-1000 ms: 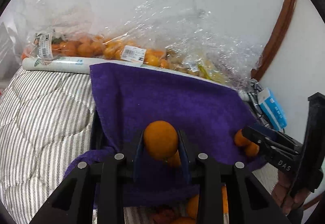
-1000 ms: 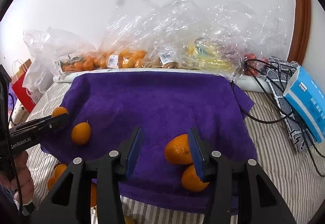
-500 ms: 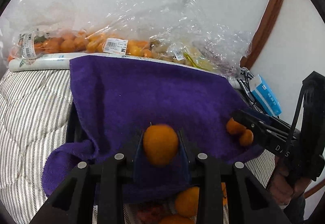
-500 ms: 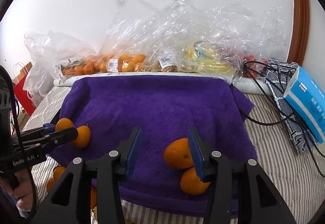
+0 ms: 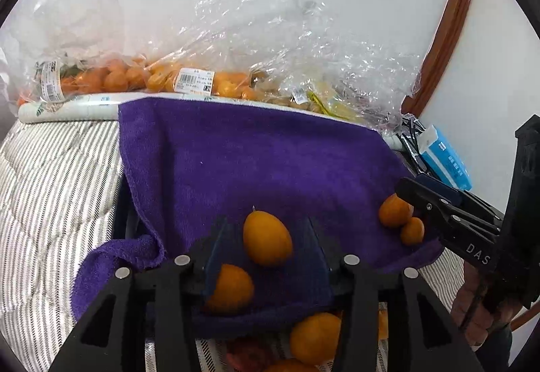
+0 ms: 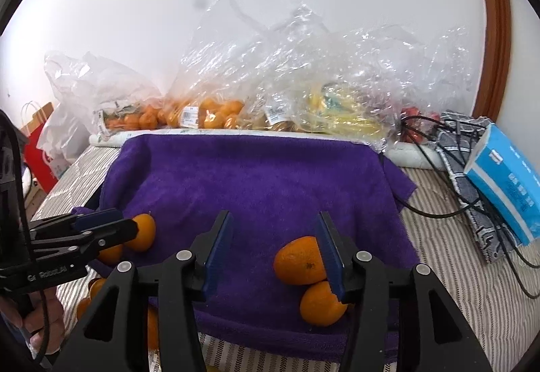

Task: Organize fruits
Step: 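Open the left tool to release the orange while the right tool releases the tangerine, then withdraw both tools from the towel toward the loose fruit beside it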

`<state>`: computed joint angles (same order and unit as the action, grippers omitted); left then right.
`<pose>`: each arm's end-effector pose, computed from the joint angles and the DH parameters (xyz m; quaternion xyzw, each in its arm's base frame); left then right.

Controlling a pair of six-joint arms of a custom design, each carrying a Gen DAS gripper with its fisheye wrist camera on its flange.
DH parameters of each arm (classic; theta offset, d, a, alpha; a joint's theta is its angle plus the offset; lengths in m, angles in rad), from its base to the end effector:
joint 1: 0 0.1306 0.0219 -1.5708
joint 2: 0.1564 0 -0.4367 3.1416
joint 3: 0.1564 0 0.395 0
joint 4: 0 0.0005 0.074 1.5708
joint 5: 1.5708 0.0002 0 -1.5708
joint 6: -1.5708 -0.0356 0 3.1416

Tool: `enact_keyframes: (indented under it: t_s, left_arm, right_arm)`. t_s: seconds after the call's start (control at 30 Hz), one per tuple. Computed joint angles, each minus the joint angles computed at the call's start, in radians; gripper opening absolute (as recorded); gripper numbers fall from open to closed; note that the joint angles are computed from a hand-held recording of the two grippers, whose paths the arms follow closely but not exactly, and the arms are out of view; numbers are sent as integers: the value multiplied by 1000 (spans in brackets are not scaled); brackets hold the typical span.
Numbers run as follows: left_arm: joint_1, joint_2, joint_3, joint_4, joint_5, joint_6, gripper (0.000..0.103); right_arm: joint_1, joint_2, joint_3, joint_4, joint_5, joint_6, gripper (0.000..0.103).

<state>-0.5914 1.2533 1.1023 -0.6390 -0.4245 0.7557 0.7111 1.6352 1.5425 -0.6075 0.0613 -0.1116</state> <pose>0.3542 -0.2208 0.4265 -0.1541 0.8944 -0.0798 0.4123 0.4522 0.3860 0.4494 -0.2553 0.8697 0.1431 0.3974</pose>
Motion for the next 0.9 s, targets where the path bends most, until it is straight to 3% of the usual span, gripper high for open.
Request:
enact_keyframes:
  t_s: [0.1, 0.23, 0.37, 0.47, 0.7, 0.8, 0.9]
  left_arm:
    - [-11, -3, 11, -18, -31, 3, 47]
    - [-32, -17, 35, -59, -80, 7, 47]
    - [-78, -46, 51, -89, -172, 5, 47]
    - [-109, -71, 56, -122, -199, 33, 47]
    - [-208, -83, 126, -386, -319, 148, 47]
    - [-229, -98, 134, -443, -336, 211, 47]
    - [-230, -116, 117, -448, -328, 284, 48]
  right_arm:
    - [9, -9, 4, -14, 44, -12, 51]
    - [15, -55, -16, -38, 33, -47, 51]
    - [32, -96, -33, -70, 80, -38, 51]
    - [44, -128, -44, -101, 106, -32, 51]
    - [38, -210, -47, -197, 74, -65, 51]
    - [27, -239, -60, -193, 32, -79, 52]
    - [21, -260, -80, -175, -5, -91, 54]
